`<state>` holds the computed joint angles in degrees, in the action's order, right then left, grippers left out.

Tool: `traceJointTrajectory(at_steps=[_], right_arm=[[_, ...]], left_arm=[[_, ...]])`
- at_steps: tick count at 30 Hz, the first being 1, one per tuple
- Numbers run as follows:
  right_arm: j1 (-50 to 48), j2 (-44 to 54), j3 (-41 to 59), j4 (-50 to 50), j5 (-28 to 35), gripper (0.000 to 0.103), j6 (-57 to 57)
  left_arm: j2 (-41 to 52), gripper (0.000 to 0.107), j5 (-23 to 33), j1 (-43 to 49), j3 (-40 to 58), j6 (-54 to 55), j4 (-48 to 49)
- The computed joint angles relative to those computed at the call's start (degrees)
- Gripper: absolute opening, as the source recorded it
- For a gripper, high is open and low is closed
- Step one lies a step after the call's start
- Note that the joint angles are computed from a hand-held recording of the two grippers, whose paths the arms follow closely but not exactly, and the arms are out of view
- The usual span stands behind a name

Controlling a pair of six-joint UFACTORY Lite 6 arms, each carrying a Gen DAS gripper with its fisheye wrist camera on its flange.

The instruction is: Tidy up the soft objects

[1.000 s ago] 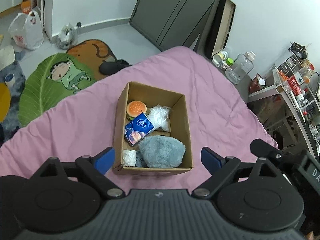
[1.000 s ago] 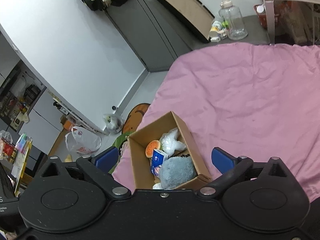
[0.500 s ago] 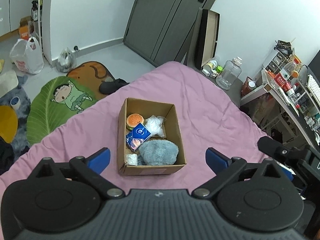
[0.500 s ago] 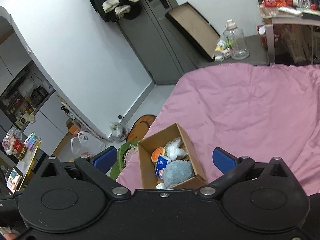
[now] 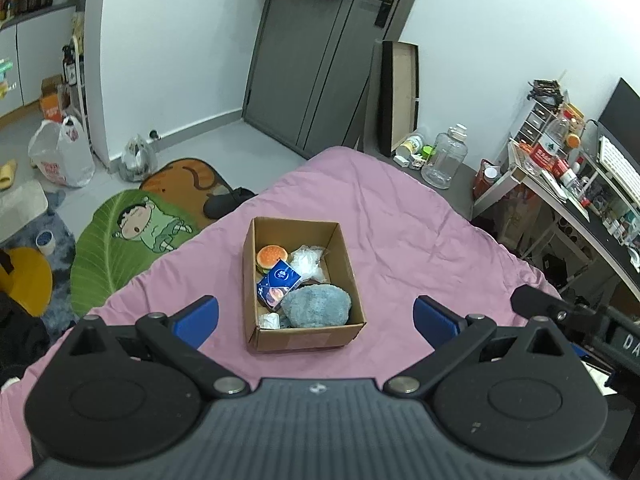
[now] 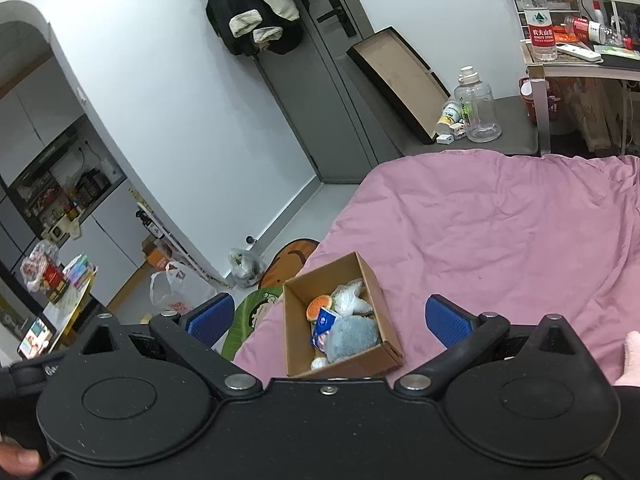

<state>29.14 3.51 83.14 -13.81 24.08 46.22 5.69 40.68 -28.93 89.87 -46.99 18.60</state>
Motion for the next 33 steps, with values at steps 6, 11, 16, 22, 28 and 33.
traceJointTrajectory(at_steps=[6, 11, 16, 22, 28, 33], right_arm=[[0.3, -6.6, -6.2, 1.1, -0.6, 0.103, -1.7], [0.6, -11.3, -10.6, 1.0, -1.0, 0.103, -2.2], [1.5, -14.6, -13.6, -2.2, 0.5, 0.103, 0.1], [1.6, -19.1, -17.4, -3.4, 1.7, 0.103, 0.2], [3.1, -21.7, -19.8, -4.6, 2.8, 0.103, -0.5], [3.6, -24.1, -21.8, -4.6, 2.3, 0.103, -0.4]], left_arm=[[-4.7, 0.103, 1.8, -3.8, -3.4, -4.5, 5.4], [-7.3, 0.103, 4.4, -7.7, -5.1, -9.1, 10.6], [-9.2, 0.103, 6.5, -11.2, -6.7, -12.6, 14.1], [-13.0, 0.103, 7.4, -13.2, -11.5, -15.3, 16.6], [-17.7, 0.103, 8.0, -13.4, -16.5, -19.0, 18.5], [-19.7, 0.103, 8.9, -14.0, -18.5, -19.8, 19.1]])
